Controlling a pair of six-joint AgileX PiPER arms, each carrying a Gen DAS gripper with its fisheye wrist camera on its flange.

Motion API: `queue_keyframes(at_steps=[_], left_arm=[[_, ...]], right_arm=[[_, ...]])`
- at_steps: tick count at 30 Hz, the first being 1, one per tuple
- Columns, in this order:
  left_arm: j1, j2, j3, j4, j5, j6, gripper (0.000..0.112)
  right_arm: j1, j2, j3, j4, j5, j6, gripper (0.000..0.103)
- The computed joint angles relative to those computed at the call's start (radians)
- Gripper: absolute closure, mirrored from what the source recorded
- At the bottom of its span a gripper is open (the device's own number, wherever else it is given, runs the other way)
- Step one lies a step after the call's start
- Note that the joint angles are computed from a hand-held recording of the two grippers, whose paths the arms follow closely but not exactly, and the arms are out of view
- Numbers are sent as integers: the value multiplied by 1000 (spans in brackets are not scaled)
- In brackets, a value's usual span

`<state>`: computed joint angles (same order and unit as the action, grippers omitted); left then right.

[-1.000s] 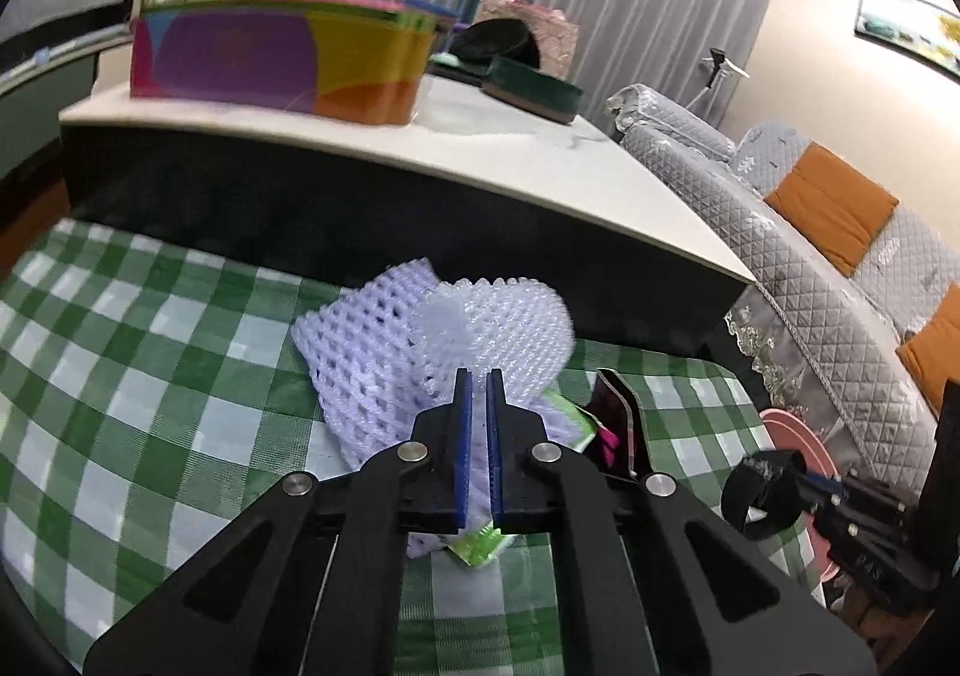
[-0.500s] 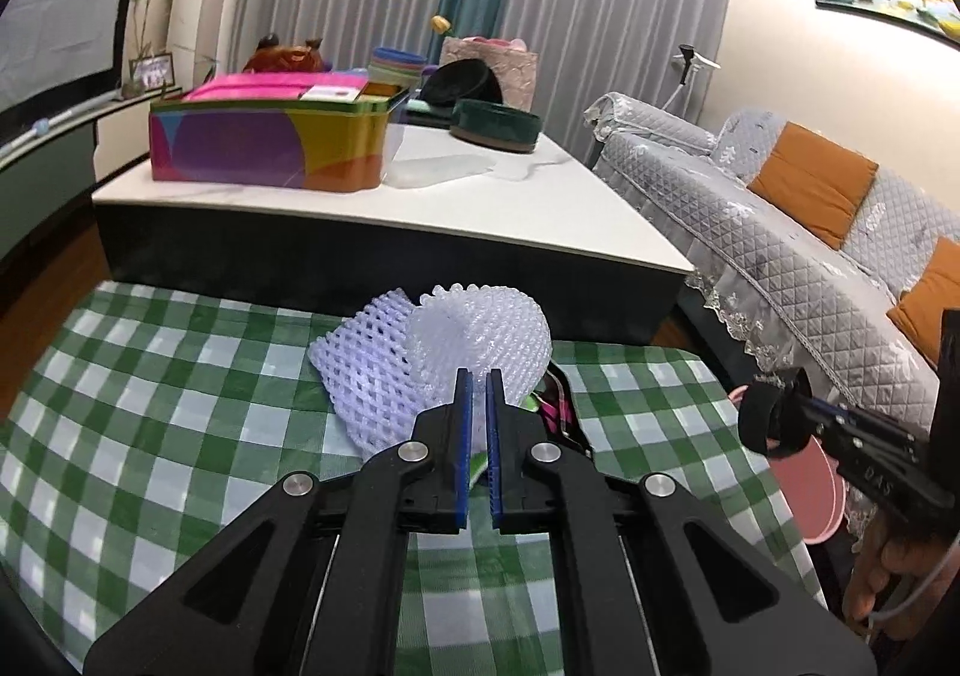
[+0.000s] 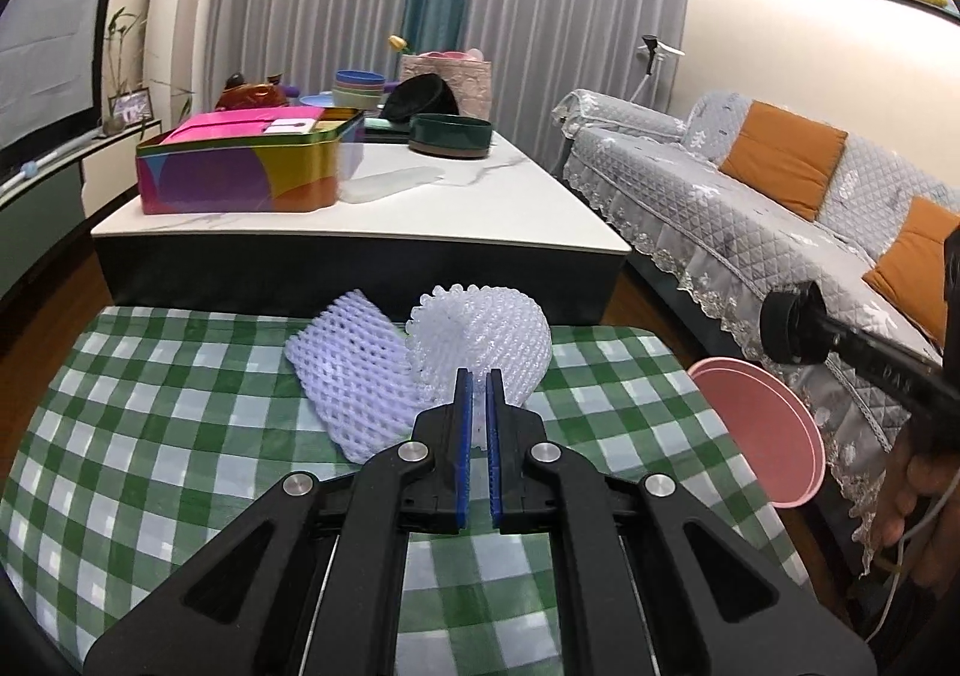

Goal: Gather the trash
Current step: 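Carry the foam net and black strap in both grippers over the pink bucket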

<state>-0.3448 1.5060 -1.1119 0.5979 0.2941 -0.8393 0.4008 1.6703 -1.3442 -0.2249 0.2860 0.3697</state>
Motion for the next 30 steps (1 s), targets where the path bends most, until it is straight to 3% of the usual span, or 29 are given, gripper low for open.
queue_keyframes(at_steps=[8, 30], left_arm=[[-70, -5, -11, 61, 13, -60, 108], [-172, 59, -66, 77, 12, -75, 108]], right_arm=[[-38, -67, 47, -128, 0, 111, 97], [-166, -134, 95, -147, 11, 147, 97]])
